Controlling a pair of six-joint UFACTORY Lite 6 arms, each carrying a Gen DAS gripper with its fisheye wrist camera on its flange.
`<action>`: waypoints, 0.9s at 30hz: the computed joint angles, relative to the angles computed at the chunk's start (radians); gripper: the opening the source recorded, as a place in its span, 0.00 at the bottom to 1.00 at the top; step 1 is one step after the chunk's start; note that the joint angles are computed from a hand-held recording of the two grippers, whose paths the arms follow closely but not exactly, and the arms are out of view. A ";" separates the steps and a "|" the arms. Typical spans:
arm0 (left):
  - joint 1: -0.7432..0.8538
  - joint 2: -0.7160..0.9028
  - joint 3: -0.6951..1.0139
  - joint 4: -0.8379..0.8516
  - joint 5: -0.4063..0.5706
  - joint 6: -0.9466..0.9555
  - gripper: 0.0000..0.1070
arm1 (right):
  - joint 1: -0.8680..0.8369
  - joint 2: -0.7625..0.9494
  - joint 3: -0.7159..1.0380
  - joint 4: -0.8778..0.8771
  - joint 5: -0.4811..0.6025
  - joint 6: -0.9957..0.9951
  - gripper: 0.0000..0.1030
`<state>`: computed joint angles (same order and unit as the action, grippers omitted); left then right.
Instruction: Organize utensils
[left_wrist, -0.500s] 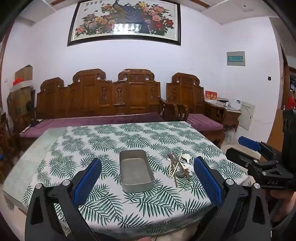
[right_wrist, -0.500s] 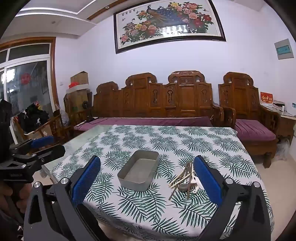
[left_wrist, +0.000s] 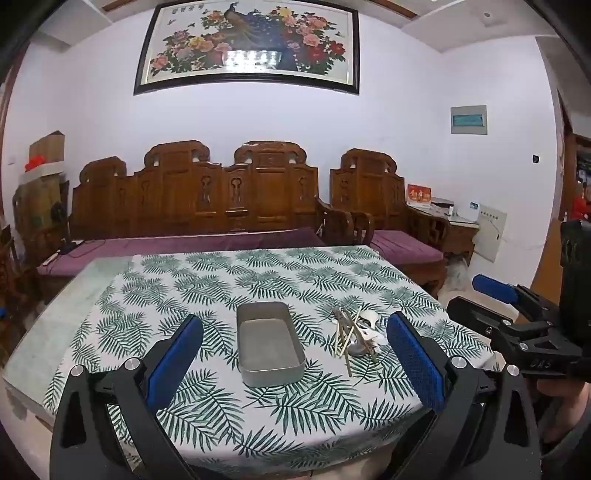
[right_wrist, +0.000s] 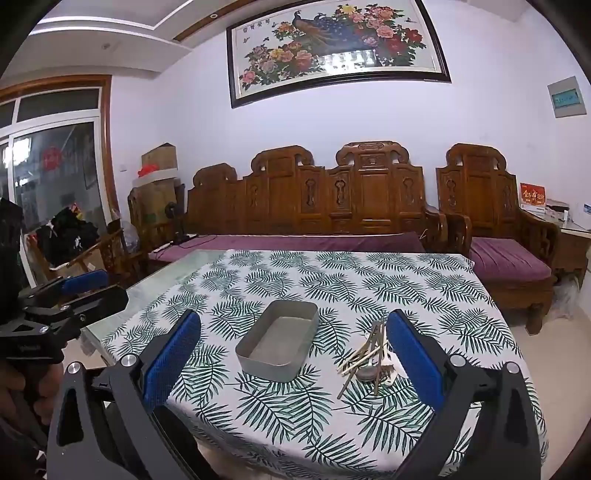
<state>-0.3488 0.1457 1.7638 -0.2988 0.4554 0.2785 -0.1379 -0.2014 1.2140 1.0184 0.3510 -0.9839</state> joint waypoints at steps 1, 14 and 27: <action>0.001 -0.003 -0.001 -0.003 0.000 0.003 0.90 | 0.000 0.000 0.000 0.000 0.000 0.001 0.98; -0.007 -0.017 0.011 0.003 0.013 -0.002 0.90 | -0.013 0.009 0.017 0.016 0.018 -0.016 0.98; -0.014 -0.019 0.018 0.035 0.015 -0.027 0.90 | -0.009 -0.013 0.003 0.044 0.019 -0.039 0.98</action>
<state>-0.3633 0.1270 1.7822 -0.2639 0.4709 0.2515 -0.1471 -0.2145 1.2172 1.0622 0.3696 -1.0231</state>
